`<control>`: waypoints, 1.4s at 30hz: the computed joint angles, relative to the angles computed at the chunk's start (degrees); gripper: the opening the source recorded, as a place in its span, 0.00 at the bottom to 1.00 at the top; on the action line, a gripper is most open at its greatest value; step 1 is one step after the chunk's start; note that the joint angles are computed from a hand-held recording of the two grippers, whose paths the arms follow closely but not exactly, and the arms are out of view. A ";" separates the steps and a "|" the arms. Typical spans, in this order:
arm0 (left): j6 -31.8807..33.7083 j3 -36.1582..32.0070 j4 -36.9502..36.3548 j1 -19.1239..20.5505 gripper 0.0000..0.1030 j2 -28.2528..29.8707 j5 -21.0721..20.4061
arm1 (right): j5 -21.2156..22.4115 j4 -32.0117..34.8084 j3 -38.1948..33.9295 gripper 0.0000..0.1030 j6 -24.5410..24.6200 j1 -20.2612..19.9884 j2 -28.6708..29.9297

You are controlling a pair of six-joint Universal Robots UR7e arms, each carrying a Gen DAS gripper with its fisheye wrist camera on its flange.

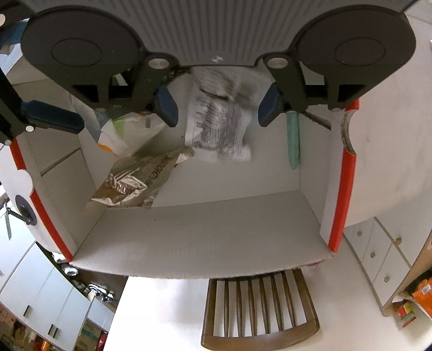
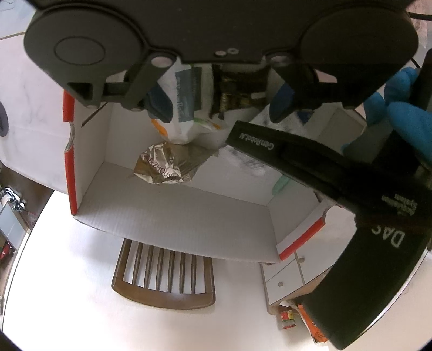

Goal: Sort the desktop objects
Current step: 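Open the left gripper dropping the sachet while the right releases the dark packet, then withdraw both grippers from the box back toward the table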

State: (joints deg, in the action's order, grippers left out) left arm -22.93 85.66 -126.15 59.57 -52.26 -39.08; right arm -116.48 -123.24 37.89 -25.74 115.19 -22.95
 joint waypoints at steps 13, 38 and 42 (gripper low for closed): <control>-0.85 2.84 -0.52 -2.47 0.63 -2.71 0.20 | -0.51 -0.90 3.86 0.76 1.03 0.68 -3.63; -3.73 13.25 -1.34 -11.84 0.63 -13.10 1.49 | -1.02 -6.90 15.49 0.76 -1.11 3.71 -13.75; -4.68 15.61 -1.47 -13.25 0.63 -15.50 1.32 | -1.25 -7.60 17.42 0.77 -1.02 4.30 -15.26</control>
State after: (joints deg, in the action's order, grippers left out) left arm -27.62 101.28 -127.61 46.32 -67.76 -37.76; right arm -117.73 -130.84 55.31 -26.76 119.48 -38.21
